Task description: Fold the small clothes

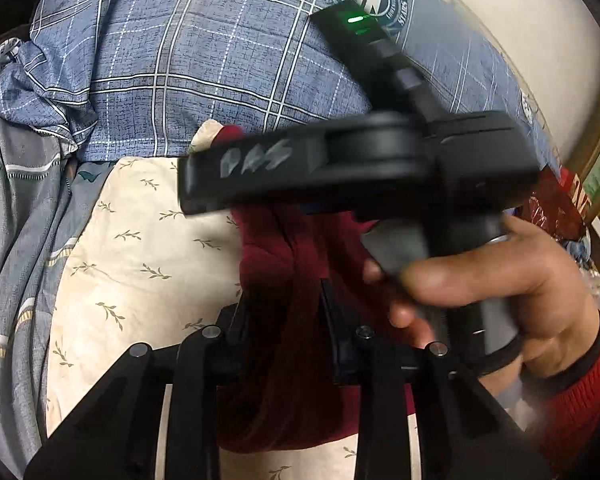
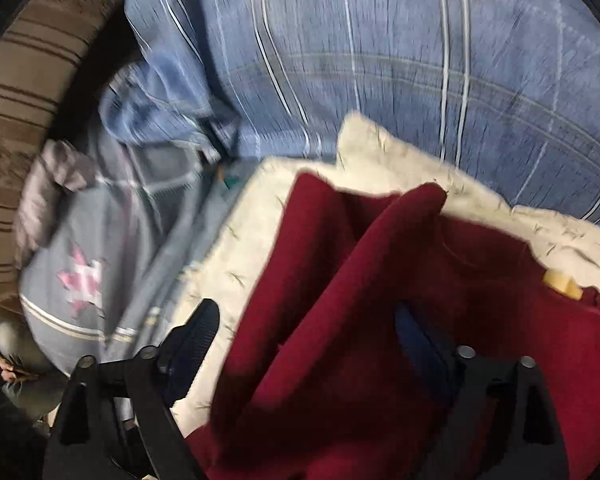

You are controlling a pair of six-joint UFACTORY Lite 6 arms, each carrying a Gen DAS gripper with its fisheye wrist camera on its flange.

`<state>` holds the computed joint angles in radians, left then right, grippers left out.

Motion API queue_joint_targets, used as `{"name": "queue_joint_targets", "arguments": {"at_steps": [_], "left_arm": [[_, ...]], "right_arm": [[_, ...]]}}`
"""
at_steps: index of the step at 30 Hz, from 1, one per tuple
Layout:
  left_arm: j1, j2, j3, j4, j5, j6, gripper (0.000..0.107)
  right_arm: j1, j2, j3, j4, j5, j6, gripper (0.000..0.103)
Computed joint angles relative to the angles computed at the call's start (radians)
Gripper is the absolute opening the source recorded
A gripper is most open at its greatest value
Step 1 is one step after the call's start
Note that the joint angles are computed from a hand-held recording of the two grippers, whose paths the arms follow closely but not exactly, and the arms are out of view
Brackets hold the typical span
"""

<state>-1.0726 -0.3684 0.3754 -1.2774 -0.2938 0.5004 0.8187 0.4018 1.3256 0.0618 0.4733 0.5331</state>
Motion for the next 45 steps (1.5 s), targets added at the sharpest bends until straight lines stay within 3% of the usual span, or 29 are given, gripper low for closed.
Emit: {"name": "queue_joint_targets", "arguments": {"at_steps": [1, 4, 6, 8, 12, 19, 22, 24, 26, 36, 45], "left_arm": [[0.000, 0.006, 0.001, -0.032, -0.001, 0.031, 0.026], [-0.007, -0.009, -0.004, -0.149, -0.006, 0.132, 0.035], [-0.047, -0.012, 0.001, -0.265, -0.058, 0.225, 0.065], [-0.078, -0.001, 0.005, -0.297, -0.093, 0.236, 0.067], [-0.073, 0.033, 0.015, -0.257, -0.072, 0.182, 0.066], [-0.090, 0.089, 0.037, -0.229, -0.106, 0.139, 0.066], [-0.109, 0.104, 0.051, -0.223, -0.109, 0.127, 0.054], [-0.124, 0.118, 0.064, -0.213, -0.116, 0.125, 0.032], [-0.158, 0.135, 0.085, -0.234, -0.143, 0.143, 0.021], [-0.297, 0.157, 0.234, -0.374, -0.211, 0.274, 0.016], [-0.367, 0.250, 0.386, -0.455, -0.236, 0.375, 0.016]], "right_arm": [[0.015, -0.001, -0.005, -0.079, 0.003, 0.059, 0.055], [0.026, -0.121, -0.160, -0.186, -0.108, 0.146, 0.034], [0.018, -0.220, -0.267, -0.220, -0.159, 0.185, 0.027], [0.005, -0.280, -0.326, -0.214, -0.182, 0.185, 0.025], [-0.014, -0.367, -0.401, -0.174, -0.206, 0.155, 0.023], [-0.016, -0.411, -0.446, -0.133, -0.237, 0.153, 0.023], [-0.013, -0.450, -0.481, -0.155, -0.251, 0.189, 0.023], [-0.016, -0.499, -0.526, -0.137, -0.265, 0.187, 0.023], [-0.014, -0.551, -0.557, -0.179, -0.251, 0.229, 0.022], [-0.028, -0.917, -0.679, -0.316, -0.079, 0.324, 0.018], [-0.099, -1.177, -0.743, -0.230, 0.068, 0.199, 0.017]]}}
